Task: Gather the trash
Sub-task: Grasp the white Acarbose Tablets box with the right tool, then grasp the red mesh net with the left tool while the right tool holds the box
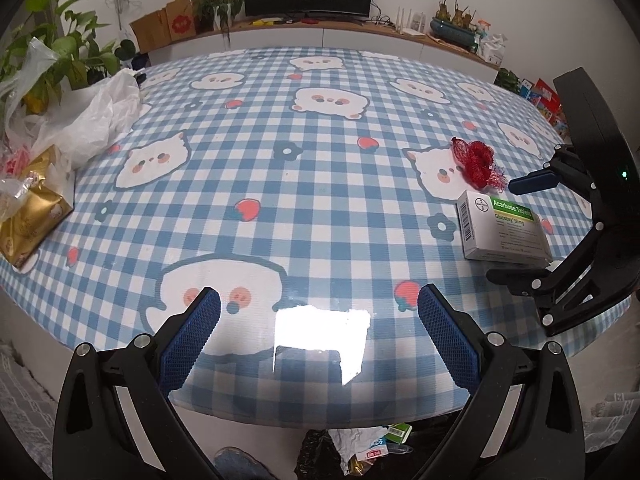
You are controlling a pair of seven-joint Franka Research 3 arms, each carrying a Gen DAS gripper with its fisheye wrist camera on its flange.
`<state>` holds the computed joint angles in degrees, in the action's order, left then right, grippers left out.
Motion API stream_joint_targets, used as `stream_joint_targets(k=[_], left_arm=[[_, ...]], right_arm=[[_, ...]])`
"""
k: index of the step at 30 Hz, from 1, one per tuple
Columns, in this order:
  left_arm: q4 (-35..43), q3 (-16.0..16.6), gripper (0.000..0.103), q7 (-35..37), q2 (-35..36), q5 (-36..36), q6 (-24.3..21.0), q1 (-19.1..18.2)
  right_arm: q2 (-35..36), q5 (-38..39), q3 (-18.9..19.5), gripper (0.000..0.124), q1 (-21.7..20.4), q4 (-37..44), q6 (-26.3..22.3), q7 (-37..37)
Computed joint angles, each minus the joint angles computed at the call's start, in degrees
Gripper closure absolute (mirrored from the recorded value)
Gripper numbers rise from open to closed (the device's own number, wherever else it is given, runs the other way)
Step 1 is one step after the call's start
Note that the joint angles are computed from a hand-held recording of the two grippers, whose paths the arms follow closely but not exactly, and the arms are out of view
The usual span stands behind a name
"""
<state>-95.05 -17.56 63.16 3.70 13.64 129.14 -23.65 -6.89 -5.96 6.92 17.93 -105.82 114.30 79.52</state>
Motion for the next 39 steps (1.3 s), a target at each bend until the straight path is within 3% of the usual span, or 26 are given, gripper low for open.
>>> stream_joint_targets(k=[6,14,17,26,31,39], left_arm=[[0.6,0.0,0.006,0.3,0.7,0.2,-0.9,-0.2],[0.5,0.1,0.006,0.0,0.7,0.4,-1.0,-0.2],[0.5,0.1,0.006,-0.1,0.7,0.4,-1.0,-0.2],[0.8,0.1,0.006,-0.1,0.9,0.5,-0.9,-0.1],[2.1,0.2,0.006,-0.5,1.3,-0.5,-1.0,0.0],[4.5,0.0,0.006,-1.9,2.5,-0.5,-1.5,-0.6]], right_arm=[[1.7,1.3,-1.0,0.046,-0.6,1.6,-0.1,-0.7],[2.0,1.9,-1.3,0.046,-1.1,1.0,0.2,-1.7],[1.9,4.2,-1.6,0.054,-1.2,1.2,-0.3,-2.8],[0.6,6.0,-1.8,0.056,-1.7,0.2,1.7,-0.2],[-2.4,4.6,-1.3,0.056,-2.7,-2.1,4.0,6.7],[-9.1,-2.4,0.8,0.056,-5.9,-9.5,5.0,28.1]])
